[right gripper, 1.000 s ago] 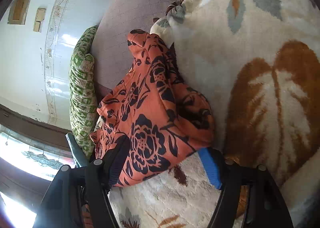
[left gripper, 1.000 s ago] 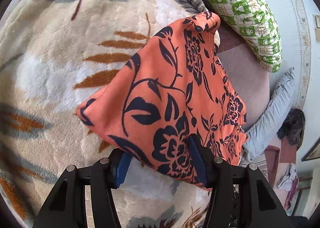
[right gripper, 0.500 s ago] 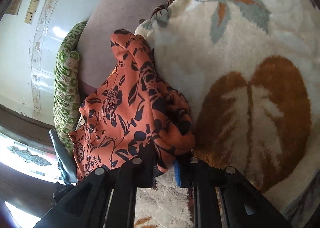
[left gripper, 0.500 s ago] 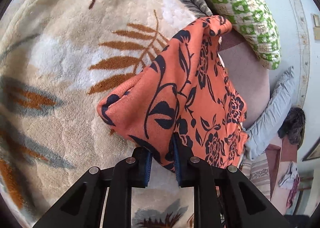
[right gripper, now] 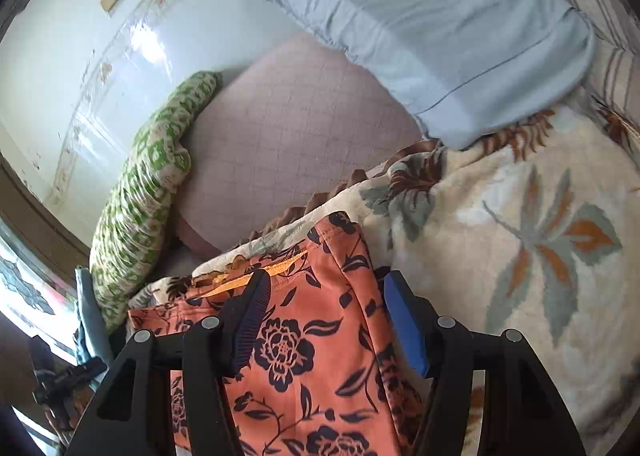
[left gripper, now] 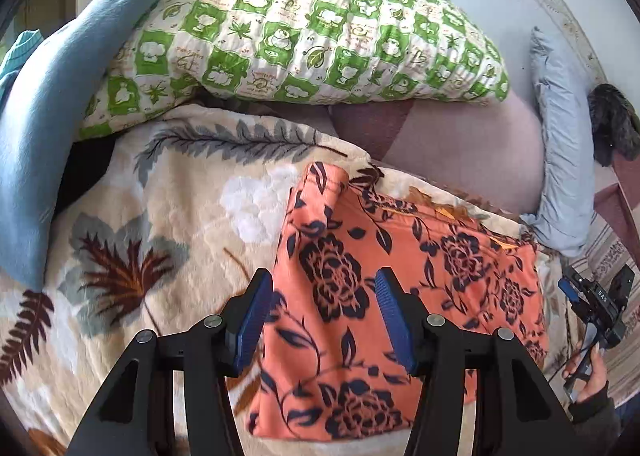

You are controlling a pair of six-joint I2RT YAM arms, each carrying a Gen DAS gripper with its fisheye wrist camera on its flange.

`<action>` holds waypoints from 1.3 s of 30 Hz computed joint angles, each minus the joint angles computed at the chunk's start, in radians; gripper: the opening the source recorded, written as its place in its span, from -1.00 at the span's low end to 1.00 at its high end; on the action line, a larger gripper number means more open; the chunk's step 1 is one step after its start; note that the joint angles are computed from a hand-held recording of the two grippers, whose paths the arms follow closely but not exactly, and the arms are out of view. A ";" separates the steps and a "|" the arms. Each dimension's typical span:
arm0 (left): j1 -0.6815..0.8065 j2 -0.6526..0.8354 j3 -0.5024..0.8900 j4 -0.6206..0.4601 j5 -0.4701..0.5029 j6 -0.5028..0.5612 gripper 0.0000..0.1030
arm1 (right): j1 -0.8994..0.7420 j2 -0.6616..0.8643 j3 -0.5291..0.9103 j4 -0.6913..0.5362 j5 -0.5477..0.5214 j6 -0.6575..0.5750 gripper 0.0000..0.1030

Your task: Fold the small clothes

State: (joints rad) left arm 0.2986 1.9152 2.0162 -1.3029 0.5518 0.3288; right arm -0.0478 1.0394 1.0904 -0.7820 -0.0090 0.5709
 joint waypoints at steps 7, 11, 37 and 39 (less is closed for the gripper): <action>-0.155 0.218 0.159 0.084 -0.202 -0.103 0.03 | 0.006 0.282 0.064 0.075 0.039 -0.073 0.19; -0.199 0.338 0.296 0.062 -0.241 -0.123 -0.74 | 0.000 0.334 0.111 0.087 0.007 -0.131 -0.82; 0.067 0.143 -0.064 0.061 -0.001 -0.183 -0.27 | 0.524 0.394 0.117 0.185 0.129 0.142 -0.27; 0.115 0.140 -0.107 0.019 0.048 -0.142 -0.26 | 0.612 0.465 0.114 0.219 0.139 0.181 -0.28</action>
